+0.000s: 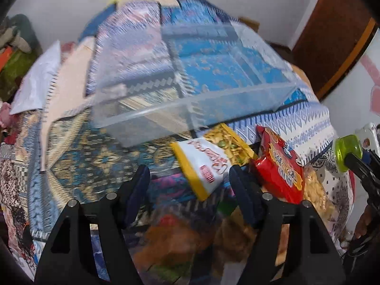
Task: Organize snacks
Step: 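Carry the snack bag and jelly cup into the clear box and release both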
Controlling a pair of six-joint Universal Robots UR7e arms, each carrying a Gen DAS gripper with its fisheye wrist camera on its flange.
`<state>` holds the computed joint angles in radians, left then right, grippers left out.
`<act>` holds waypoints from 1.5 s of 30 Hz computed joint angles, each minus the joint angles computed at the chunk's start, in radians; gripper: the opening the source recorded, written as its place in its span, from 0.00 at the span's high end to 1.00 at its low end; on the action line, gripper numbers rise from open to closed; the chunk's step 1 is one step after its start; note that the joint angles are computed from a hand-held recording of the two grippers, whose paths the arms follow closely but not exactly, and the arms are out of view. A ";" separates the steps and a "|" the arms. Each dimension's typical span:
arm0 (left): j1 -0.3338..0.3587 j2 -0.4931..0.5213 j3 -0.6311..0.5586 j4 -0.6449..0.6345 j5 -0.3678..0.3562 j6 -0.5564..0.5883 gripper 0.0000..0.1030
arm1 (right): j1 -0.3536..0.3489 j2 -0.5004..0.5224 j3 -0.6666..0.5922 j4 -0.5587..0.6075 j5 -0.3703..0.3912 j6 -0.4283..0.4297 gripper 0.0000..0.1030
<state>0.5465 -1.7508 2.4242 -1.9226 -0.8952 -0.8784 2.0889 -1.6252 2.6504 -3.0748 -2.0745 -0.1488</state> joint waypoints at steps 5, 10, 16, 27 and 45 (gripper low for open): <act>0.082 0.103 -0.033 -0.086 -0.038 0.054 0.33 | -0.014 0.009 0.005 -0.015 0.009 -0.013 0.55; 0.134 0.150 -0.044 -0.172 -0.068 0.096 0.33 | -0.038 0.011 0.009 -0.019 0.030 -0.022 0.55; 0.161 0.153 -0.030 -0.268 -0.138 0.138 0.64 | -0.040 0.013 0.004 -0.012 0.036 -0.033 0.55; 0.016 0.015 0.006 -0.106 -0.036 0.050 0.82 | 0.013 0.057 -0.040 -0.027 0.023 -0.047 0.55; -0.183 -0.202 -0.051 0.196 0.185 -0.113 0.82 | 0.116 0.272 -0.198 -0.114 0.013 -0.097 0.55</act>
<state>0.3631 -1.9531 2.3733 -1.7271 -0.7099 -0.9910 2.2049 -1.3537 2.4524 -3.1885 -2.0615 -0.2459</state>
